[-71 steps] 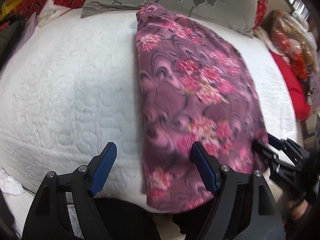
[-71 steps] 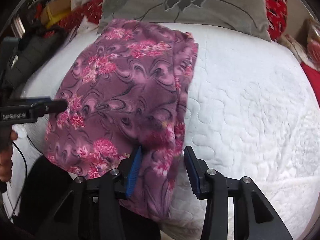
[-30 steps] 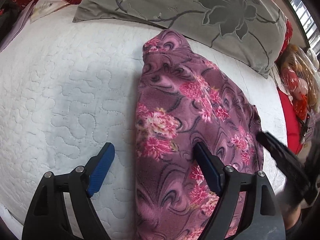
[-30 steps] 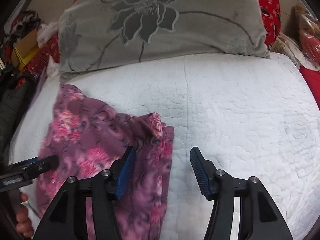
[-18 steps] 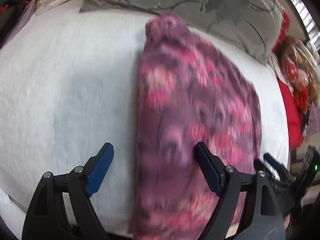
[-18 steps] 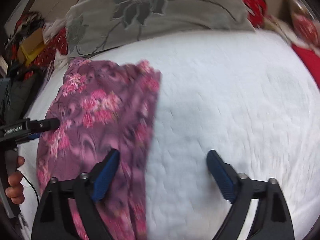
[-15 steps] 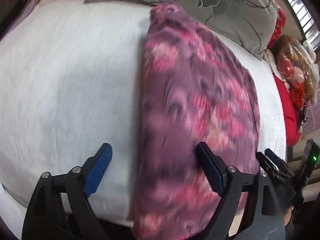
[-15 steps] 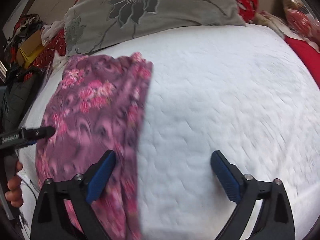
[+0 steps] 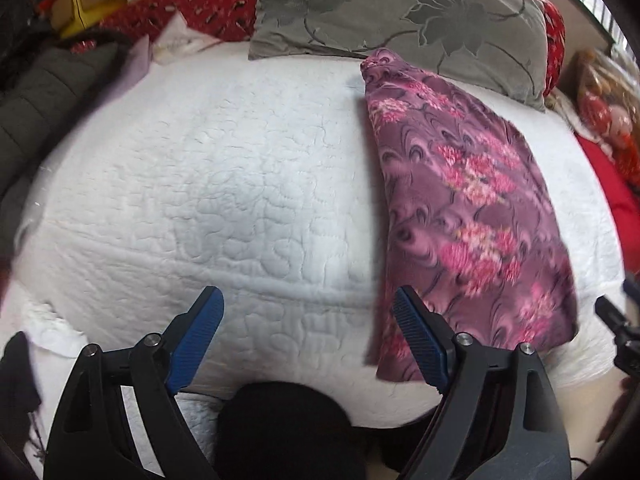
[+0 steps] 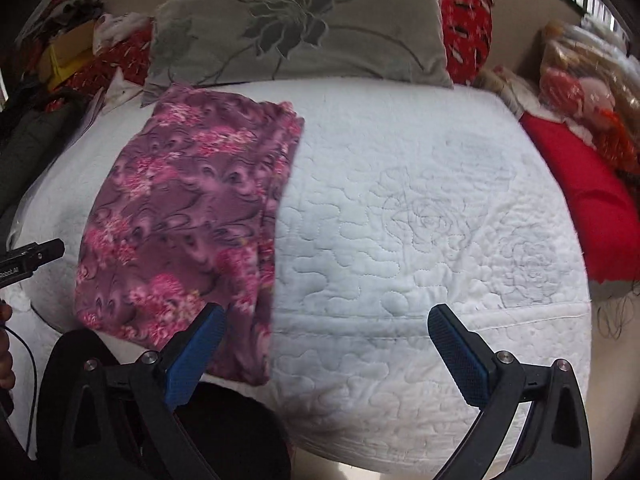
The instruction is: Fold small clothes
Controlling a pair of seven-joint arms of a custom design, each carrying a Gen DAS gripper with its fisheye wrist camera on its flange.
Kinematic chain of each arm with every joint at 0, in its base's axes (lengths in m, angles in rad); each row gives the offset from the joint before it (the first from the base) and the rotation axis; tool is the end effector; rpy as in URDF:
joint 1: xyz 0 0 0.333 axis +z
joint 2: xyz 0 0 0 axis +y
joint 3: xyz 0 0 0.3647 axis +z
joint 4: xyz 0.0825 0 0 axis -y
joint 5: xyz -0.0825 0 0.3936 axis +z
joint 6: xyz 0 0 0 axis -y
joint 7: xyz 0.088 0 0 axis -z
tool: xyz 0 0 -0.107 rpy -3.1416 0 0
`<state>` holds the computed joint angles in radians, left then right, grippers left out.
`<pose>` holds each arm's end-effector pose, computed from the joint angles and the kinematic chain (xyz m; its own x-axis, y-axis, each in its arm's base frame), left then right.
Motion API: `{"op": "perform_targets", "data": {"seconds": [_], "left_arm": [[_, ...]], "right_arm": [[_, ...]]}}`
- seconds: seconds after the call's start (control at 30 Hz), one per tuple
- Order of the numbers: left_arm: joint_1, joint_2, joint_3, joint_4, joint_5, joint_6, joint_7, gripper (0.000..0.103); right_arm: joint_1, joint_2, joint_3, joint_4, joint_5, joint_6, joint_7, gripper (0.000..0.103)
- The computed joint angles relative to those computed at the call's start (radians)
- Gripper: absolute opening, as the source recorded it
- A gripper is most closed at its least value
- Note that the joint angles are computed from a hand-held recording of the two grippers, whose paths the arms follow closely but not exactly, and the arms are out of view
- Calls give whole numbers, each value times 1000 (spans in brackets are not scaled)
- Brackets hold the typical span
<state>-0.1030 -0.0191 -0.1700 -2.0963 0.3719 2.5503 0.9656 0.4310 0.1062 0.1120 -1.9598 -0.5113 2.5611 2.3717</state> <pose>0.5632 -0.1634 0.5243 0.0802 -0.9962 -0.0335 -0.8554 -0.0516 -0.5154 0.5399 0.3313 0.5189 0.0939 -0.9955 0.0151 -0.8167 -0.0857 -0.5707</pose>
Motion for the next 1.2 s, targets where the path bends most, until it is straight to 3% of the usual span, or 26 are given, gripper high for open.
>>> {"op": "perform_targets", "data": {"seconds": [0.13, 0.23, 0.37, 0.83, 1.2], "left_arm": [[-7, -23, -23, -22, 178, -12, -99, 88], [-14, -45, -32, -45, 232, -2, -125, 88], [-17, -57, -41, -56, 209, 12, -114, 88], [-12, -95, -71, -91, 179, 68, -120, 88], [-24, -117, -93, -113, 109, 122, -54, 88]], "right_arm": [[23, -16, 2, -7, -99, 4, 78, 102], [33, -32, 3, -16, -171, 24, 160, 102], [35, -43, 7, -15, -264, 19, 242, 102], [19, -76, 21, -51, -278, 28, 313, 102], [8, -110, 31, -88, -302, 26, 354, 102]]}}
